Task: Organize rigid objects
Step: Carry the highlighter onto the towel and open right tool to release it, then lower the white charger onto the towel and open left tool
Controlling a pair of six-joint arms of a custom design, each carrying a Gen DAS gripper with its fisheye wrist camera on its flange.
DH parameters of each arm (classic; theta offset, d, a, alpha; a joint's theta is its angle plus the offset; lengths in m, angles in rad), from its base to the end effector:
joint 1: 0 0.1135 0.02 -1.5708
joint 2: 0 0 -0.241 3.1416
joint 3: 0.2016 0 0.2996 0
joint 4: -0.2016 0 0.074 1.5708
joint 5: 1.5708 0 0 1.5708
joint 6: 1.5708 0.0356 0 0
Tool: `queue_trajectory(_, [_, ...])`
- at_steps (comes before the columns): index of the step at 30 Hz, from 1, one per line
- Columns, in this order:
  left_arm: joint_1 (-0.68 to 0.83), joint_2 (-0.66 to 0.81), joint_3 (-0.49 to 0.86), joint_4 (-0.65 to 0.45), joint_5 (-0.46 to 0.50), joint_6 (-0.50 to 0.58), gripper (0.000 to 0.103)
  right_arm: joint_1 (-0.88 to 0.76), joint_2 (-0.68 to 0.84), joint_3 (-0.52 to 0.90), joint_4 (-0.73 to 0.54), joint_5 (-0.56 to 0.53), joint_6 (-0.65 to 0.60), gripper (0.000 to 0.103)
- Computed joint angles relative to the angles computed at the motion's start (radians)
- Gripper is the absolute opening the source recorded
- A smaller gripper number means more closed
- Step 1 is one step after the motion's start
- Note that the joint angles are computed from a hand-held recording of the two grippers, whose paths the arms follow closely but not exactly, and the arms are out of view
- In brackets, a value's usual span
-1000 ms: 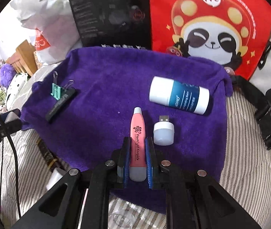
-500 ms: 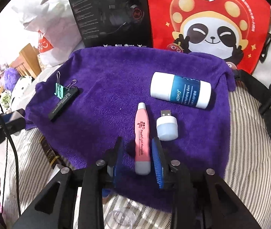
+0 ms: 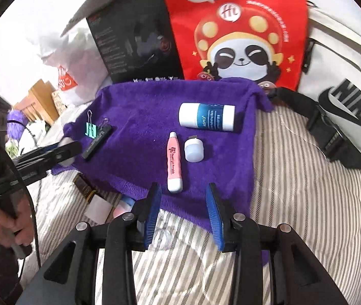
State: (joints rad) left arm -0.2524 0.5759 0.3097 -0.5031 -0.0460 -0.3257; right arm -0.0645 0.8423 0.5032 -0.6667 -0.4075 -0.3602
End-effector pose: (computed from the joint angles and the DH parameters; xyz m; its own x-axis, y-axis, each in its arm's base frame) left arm 0.1898 -0.0473 0.1492 -0.7078 -0.1475 -0.6909 -0.0095 0.9798 -0.1996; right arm 0.2139 0.0003 0.1622 -0.7350 -0.2768 -0.6190 -0.4398 0.8894 0.1245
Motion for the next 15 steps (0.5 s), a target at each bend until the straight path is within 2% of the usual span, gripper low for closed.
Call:
queue_trajectory(8, [-0.032, 0.309, 0.101, 0.161, -0.015, 0.015, 0.042, -0.126, -0.140, -0.038, -0.144, -0.080, -0.071, 0.039])
queue_trajectory(15, [-0.058, 0.456, 0.138, 0.216, -0.045, 0.015, 0.042, -0.166, -0.148, -0.059, -0.156, -0.075, -0.113, 0.041])
